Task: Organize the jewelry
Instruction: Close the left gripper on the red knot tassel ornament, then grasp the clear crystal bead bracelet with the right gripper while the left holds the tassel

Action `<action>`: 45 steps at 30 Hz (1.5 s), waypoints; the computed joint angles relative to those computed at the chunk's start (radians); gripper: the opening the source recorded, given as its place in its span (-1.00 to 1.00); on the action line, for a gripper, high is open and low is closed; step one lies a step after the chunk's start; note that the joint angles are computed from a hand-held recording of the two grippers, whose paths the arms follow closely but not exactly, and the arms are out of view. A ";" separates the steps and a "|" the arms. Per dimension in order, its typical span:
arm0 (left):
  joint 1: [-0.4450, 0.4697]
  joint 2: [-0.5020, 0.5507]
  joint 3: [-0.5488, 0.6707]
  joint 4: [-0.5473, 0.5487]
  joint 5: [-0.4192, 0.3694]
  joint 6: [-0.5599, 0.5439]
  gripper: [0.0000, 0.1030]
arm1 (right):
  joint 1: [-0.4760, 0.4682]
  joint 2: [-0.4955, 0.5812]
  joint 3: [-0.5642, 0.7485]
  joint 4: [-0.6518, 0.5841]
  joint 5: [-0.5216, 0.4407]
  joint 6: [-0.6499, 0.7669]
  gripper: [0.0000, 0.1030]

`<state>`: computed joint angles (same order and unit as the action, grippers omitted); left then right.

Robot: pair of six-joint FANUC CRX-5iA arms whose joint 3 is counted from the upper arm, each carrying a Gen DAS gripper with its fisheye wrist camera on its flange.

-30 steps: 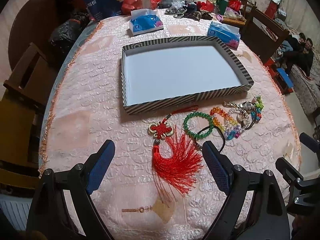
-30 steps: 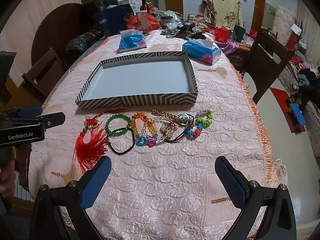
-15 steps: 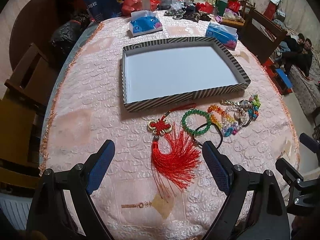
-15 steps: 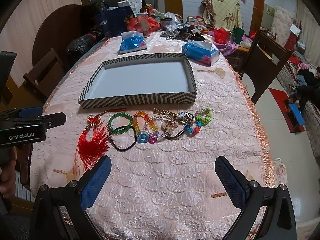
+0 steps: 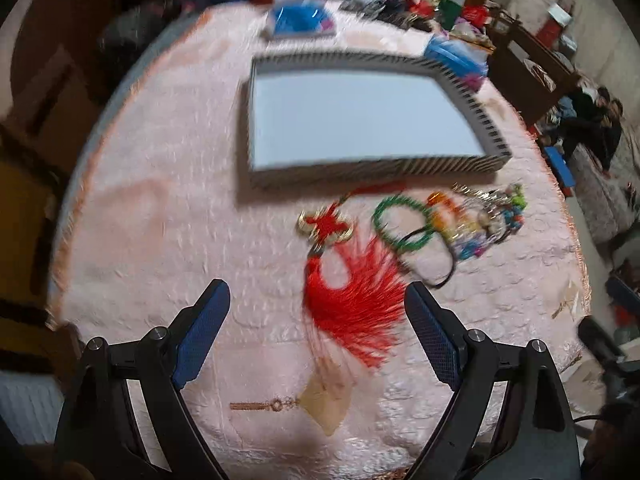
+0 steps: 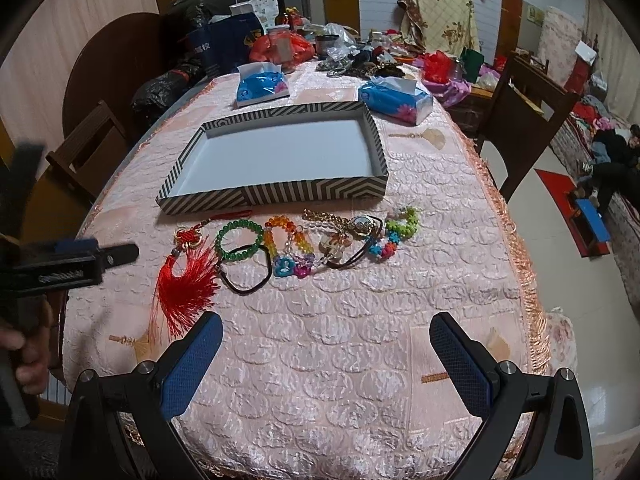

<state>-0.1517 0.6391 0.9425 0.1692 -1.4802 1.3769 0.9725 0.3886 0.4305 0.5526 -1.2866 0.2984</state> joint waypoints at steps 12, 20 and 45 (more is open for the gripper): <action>-0.029 0.076 -0.001 -0.037 -0.053 -0.028 0.24 | -0.017 -0.027 -0.047 -0.041 0.014 -0.011 1.00; -0.069 0.067 -0.013 -0.084 0.002 -0.058 -0.30 | -0.046 -0.048 -0.096 -0.043 0.042 -0.043 1.00; -0.032 0.075 0.034 -0.002 0.040 -0.145 -0.92 | -0.242 0.087 -0.003 -0.344 0.365 0.258 -0.38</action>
<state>-0.1832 0.7136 0.9769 0.1676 -1.4405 1.2319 0.7303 0.4753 0.4273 0.2090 -0.9218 0.5569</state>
